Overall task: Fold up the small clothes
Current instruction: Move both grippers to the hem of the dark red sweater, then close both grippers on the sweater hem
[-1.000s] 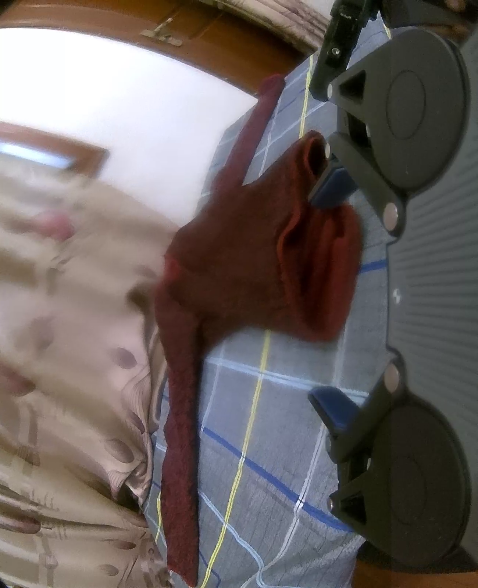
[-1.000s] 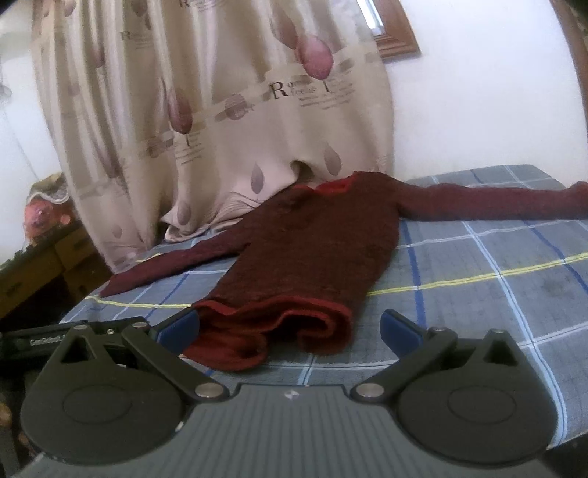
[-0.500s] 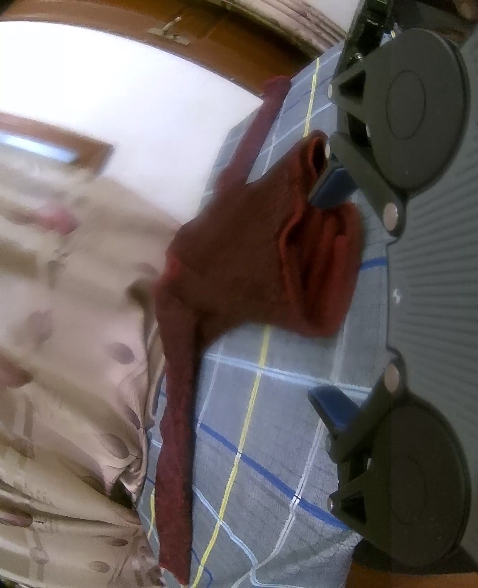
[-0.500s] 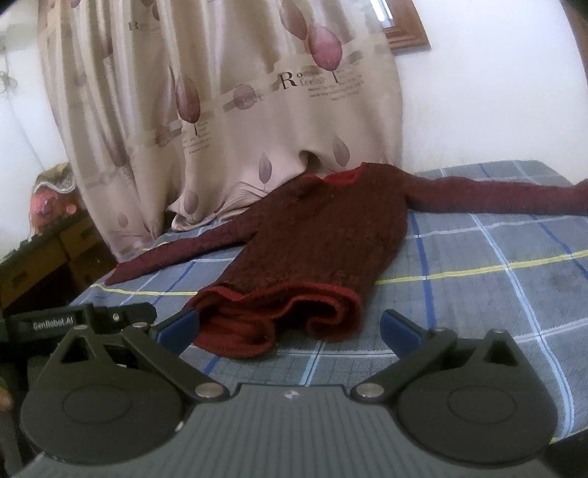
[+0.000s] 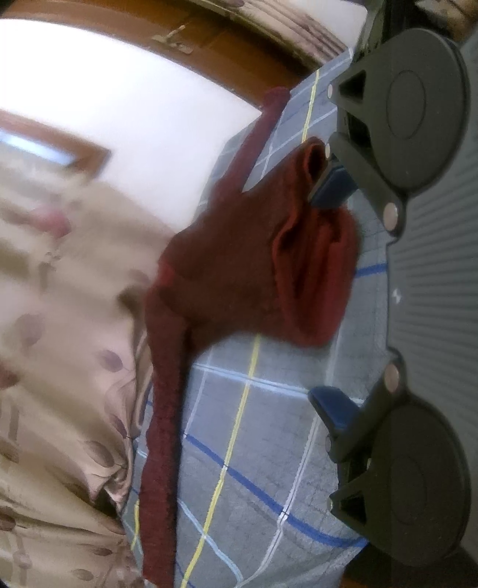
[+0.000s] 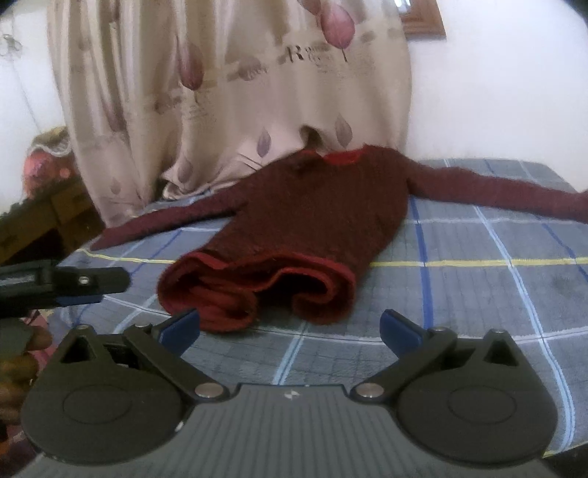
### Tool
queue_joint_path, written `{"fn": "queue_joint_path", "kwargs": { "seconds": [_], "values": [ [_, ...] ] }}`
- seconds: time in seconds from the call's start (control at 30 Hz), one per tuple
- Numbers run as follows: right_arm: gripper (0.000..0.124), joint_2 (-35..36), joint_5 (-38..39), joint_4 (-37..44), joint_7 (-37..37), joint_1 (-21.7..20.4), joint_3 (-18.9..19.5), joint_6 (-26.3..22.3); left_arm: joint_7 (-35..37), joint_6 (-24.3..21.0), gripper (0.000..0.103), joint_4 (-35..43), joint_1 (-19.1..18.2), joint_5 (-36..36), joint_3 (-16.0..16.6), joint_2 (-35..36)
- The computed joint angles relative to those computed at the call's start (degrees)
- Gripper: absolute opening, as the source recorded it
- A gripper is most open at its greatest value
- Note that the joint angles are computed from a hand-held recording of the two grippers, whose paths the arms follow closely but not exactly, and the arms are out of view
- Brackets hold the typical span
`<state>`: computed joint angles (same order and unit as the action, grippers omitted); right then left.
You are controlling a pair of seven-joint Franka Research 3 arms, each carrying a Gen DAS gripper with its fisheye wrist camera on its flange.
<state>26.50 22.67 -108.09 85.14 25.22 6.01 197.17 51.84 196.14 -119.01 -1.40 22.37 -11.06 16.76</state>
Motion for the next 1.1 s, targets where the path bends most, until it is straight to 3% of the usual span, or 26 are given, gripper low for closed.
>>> {"fn": "queue_joint_path", "kwargs": {
  "seconds": [0.1,0.27,0.37,0.5,0.63,0.67,0.73,0.8,0.9,0.97,1.0,1.07,1.1],
  "values": [
    [0.096,1.85,3.55,2.8,0.23,4.26,-4.97,-2.0,0.03,-0.37,0.103,0.72,-0.74,-0.93,0.68,0.68],
    [0.088,5.27,6.97,7.59,1.01,14.78,-17.72,-6.95,-3.6,-2.0,0.103,3.23,8.63,4.44,-8.58,3.29],
    [0.083,6.98,5.4,9.87,2.82,16.25,-20.08,-8.85,-4.92,-3.26,0.103,4.89,15.62,8.09,-15.94,5.81],
    [0.062,10.23,3.31,13.28,7.57,21.35,-27.09,-11.55,-6.1,-3.36,0.103,6.2,19.5,9.1,-20.15,8.37],
    [0.053,12.63,0.86,16.98,11.1,20.42,-27.21,-13.25,-4.13,-7.67,0.103,8.51,28.12,10.88,-31.04,13.63],
    [0.052,13.18,0.03,17.83,11.69,20.16,-27.18,-13.66,-2.99,-8.72,0.103,9.15,28.92,10.5,-32.46,14.84],
    [0.037,14.16,-1.85,19.62,12.25,18.75,-26.21,-14.58,-1.65,-9.63,0.103,10.0,28.67,8.95,-32.86,16.11],
    [0.024,13.94,-3.43,20.05,12.05,16.07,-23.22,-13.8,-0.63,-8.31,0.103,10.85,26.83,7.35,-31.27,16.71],
    [0.021,12.98,-6.29,19.51,10.83,13.73,-21.13,-12.41,2.15,-9.46,0.103,13.12,27.48,5.61,-33.54,19.57],
    [0.021,11.86,-7.27,17.97,10.31,15.15,-23.56,-10.89,4.19,-10.01,0.103,14.71,27.68,4.58,-34.96,21.62],
    [0.021,11.05,-7.56,17.01,9.57,15.6,-24.42,-9.84,5.07,-9.79,0.099,15.37,26.71,4.08,-34.31,21.92],
    [0.02,9.58,-7.22,15.33,7.83,17.53,-27.45,-8.46,8.33,-10.36,0.074,16.91,27.28,4.12,-36.15,24.27],
    [0.02,9.13,-6.72,14.73,6.8,18.73,-29.26,-7.93,10.96,-12.84,0.046,18.39,28.84,4.58,-39.09,26.83]
  ]
}}
